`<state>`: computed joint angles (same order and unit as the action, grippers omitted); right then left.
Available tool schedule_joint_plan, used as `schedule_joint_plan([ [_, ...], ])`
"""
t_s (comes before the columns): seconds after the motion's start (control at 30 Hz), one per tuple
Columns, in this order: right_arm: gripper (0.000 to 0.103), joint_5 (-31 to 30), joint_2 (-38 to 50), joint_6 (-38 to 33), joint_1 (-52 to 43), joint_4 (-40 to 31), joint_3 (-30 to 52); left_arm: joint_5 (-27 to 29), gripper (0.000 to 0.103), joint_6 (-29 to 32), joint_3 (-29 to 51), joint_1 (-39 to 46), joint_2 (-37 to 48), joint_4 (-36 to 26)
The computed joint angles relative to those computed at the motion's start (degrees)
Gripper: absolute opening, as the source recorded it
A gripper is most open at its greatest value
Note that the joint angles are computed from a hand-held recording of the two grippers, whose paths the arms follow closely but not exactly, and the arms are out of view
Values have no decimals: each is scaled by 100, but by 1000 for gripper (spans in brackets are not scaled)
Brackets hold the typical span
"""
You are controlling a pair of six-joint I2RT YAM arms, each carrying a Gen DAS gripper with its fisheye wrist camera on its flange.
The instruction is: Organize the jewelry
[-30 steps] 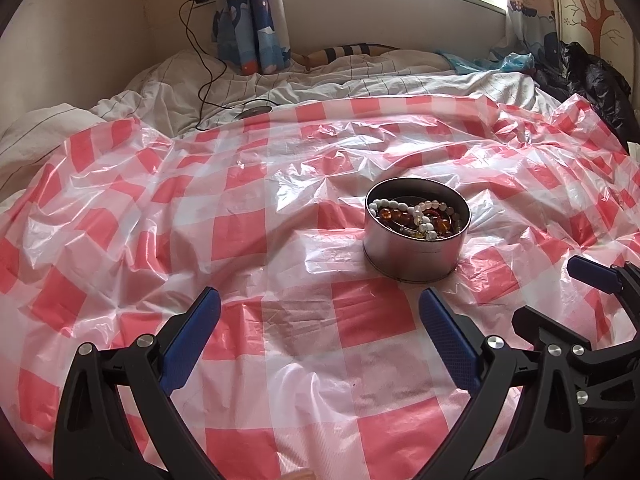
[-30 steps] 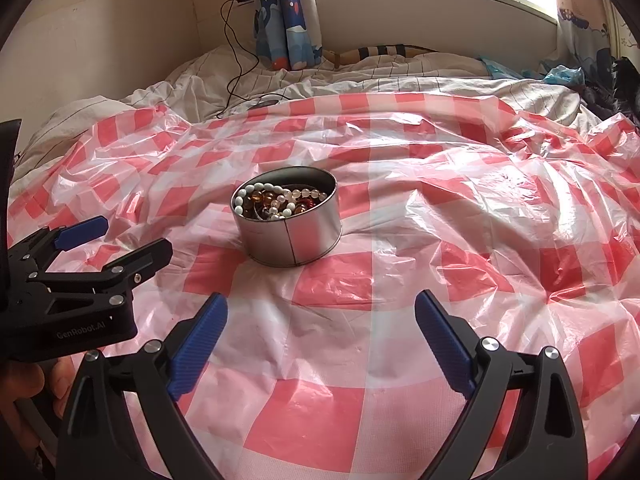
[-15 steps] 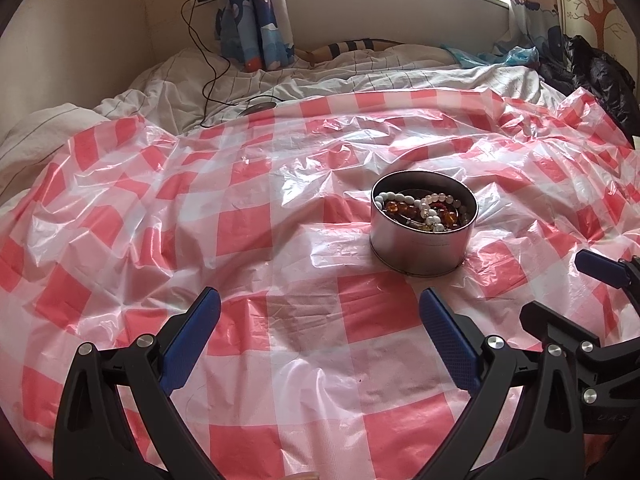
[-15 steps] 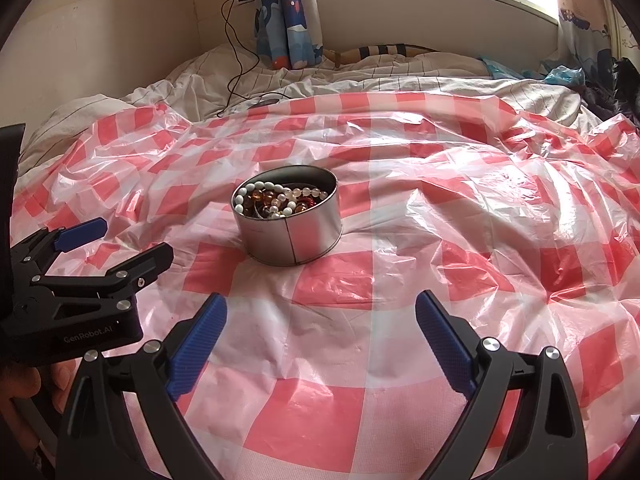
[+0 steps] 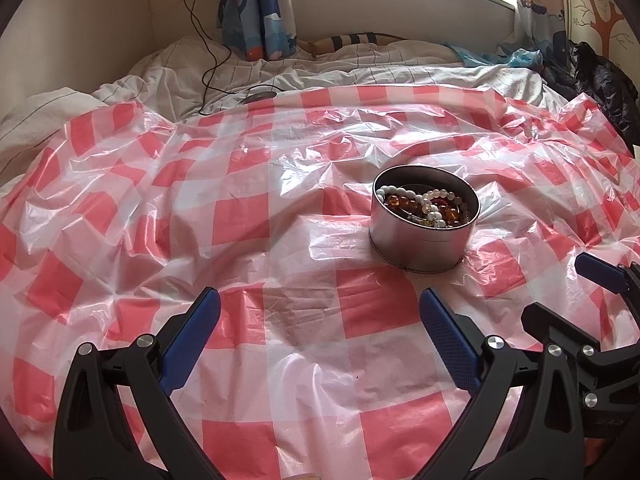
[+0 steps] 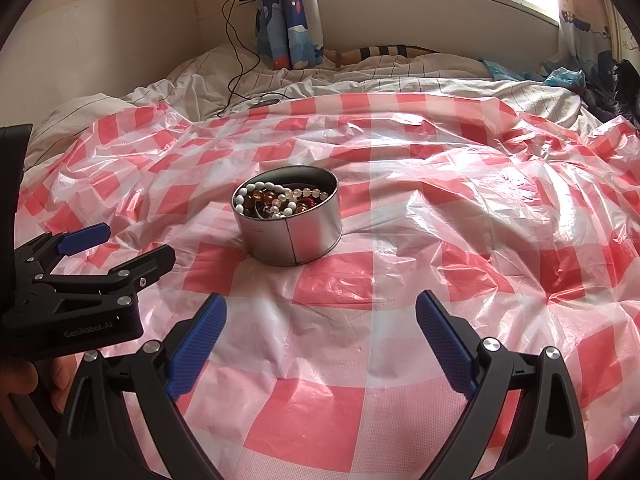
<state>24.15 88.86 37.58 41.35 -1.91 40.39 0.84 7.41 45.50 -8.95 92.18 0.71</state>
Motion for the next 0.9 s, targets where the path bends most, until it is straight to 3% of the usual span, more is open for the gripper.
schedule_joint_plan([
  [0.2,92,-3,-1,-2,-1,-5,2,-310,95,32,-11,-118,57,19],
  [0.53,92,40,4,52,14,-37,15,311,95,-336,-94,192,-83,30],
  [0.73,92,47,-57,-11,-39,24,-62,184,95,-430,-40,185,-32,7],
  [0.9,92,37,-49,-28,-77,30,-61,150,95,-479,283,239,227,-413],
])
